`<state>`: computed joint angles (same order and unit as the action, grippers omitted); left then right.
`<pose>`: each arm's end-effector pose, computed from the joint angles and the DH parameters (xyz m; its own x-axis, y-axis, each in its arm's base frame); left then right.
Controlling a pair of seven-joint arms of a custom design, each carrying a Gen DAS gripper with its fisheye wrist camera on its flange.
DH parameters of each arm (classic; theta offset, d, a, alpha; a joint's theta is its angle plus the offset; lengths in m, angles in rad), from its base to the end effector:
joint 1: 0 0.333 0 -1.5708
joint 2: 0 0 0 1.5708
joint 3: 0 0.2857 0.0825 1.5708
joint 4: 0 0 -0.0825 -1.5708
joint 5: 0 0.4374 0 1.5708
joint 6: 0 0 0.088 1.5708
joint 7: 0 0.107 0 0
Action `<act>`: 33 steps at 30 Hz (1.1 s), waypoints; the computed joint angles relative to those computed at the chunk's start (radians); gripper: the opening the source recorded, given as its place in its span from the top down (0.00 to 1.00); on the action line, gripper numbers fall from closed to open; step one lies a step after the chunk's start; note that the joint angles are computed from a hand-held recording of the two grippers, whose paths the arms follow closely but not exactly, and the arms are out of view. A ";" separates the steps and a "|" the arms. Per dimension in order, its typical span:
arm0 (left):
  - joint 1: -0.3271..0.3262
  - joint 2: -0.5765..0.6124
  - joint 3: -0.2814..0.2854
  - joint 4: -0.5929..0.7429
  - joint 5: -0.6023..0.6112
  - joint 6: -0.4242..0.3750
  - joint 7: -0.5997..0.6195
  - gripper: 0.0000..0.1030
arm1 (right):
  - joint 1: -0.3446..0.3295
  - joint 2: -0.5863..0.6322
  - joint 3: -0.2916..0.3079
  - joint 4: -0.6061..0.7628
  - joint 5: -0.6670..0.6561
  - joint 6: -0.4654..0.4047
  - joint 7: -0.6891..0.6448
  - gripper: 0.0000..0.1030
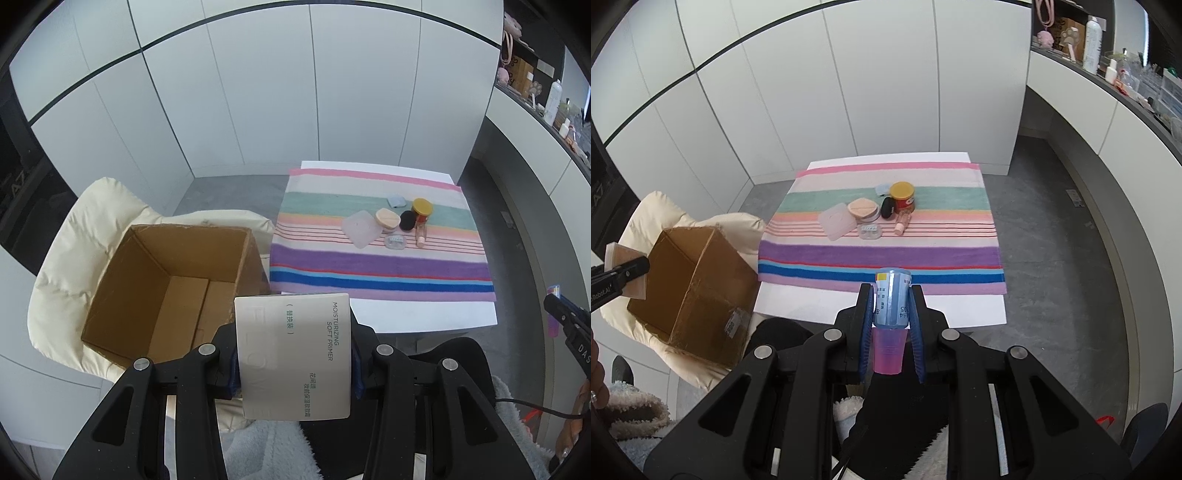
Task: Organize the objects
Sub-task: 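Lift the white box and lipstick tube and carry both toward the cardboard box, then open the left tool over the cardboard box while the right tool releases the lipstick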
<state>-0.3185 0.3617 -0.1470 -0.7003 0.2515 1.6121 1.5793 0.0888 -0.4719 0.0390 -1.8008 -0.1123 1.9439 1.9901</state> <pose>0.6038 -0.2398 0.8141 -0.3280 -0.9291 -0.1709 -0.7689 0.3677 -0.5231 0.4785 0.0597 0.7736 -0.2404 -0.9635 -0.1181 -0.7742 0.2637 -0.5754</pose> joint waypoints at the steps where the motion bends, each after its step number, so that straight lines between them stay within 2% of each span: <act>1: 0.002 -0.002 0.001 -0.002 0.001 0.000 -0.001 0.57 | 0.003 0.007 0.002 0.006 0.002 -0.002 -0.006 0.81; 10: 0.075 -0.097 0.010 -0.131 -0.013 0.013 -0.037 0.57 | 0.050 0.089 0.016 0.078 0.042 0.002 -0.046 0.81; 17: 0.156 -0.191 0.024 -0.257 -0.006 0.038 -0.080 0.57 | 0.107 0.210 0.035 0.187 0.082 0.006 -0.090 0.81; 22: 0.219 -0.262 0.037 -0.349 -0.006 0.042 -0.108 0.57 | 0.160 0.327 0.058 0.299 0.104 0.007 -0.115 0.81; 27: 0.281 -0.366 0.053 -0.491 0.012 0.092 -0.154 0.57 | 0.228 0.458 0.083 0.446 0.125 0.003 -0.174 0.81; 33: 0.338 -0.393 0.064 -0.538 -0.019 0.087 -0.162 0.57 | 0.314 0.590 0.110 0.589 0.162 -0.020 -0.262 0.81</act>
